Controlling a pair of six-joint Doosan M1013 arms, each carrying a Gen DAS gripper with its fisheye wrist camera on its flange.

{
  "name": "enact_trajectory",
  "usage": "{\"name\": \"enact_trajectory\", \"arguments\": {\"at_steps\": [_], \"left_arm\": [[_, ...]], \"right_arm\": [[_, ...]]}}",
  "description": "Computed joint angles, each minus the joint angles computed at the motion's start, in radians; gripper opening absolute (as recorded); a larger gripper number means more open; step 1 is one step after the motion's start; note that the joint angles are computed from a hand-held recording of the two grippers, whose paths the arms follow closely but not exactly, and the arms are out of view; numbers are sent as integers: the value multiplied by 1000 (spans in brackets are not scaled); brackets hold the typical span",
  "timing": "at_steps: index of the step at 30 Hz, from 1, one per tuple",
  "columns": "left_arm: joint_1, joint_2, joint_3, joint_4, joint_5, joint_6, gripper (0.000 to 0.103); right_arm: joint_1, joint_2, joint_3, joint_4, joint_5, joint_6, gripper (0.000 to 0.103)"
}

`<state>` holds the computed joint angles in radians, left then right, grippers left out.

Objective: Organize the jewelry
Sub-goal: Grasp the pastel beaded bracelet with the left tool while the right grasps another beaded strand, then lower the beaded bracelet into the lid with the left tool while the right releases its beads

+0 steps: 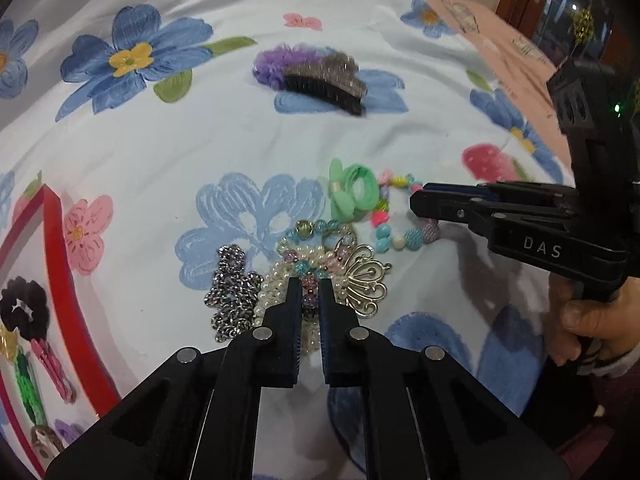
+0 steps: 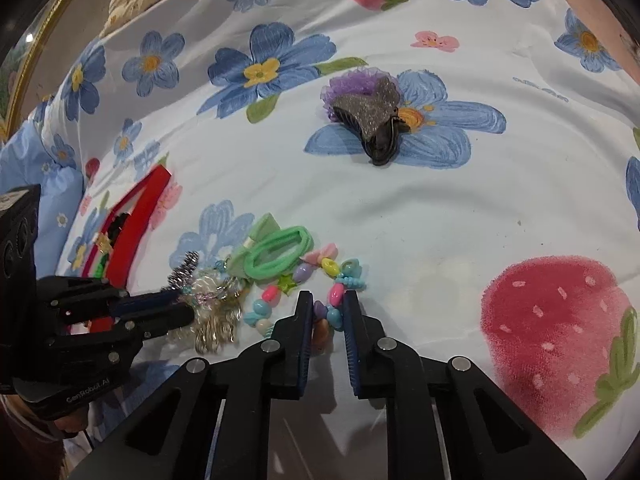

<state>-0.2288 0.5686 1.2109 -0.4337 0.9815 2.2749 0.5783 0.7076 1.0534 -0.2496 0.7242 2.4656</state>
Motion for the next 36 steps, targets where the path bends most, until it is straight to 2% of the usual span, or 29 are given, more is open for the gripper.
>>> {"name": "enact_trajectory", "arguments": {"at_steps": [7,18,27,36], "left_arm": [[31,-34,23,-72,-24,3,6],[96,-99,74,-186,-85,1,6],[165,-142,130,-239,-141,-43,6],[223,-170,162,-225,-190,-88,6]], "right_arm": [[7,-29,17,-33,-55,29,14],[28,-30,-16,-24,-83,-20,14],[49,9,-100,50,-82,-137,14],[68,81,-232,174,-44,-291,14]]}}
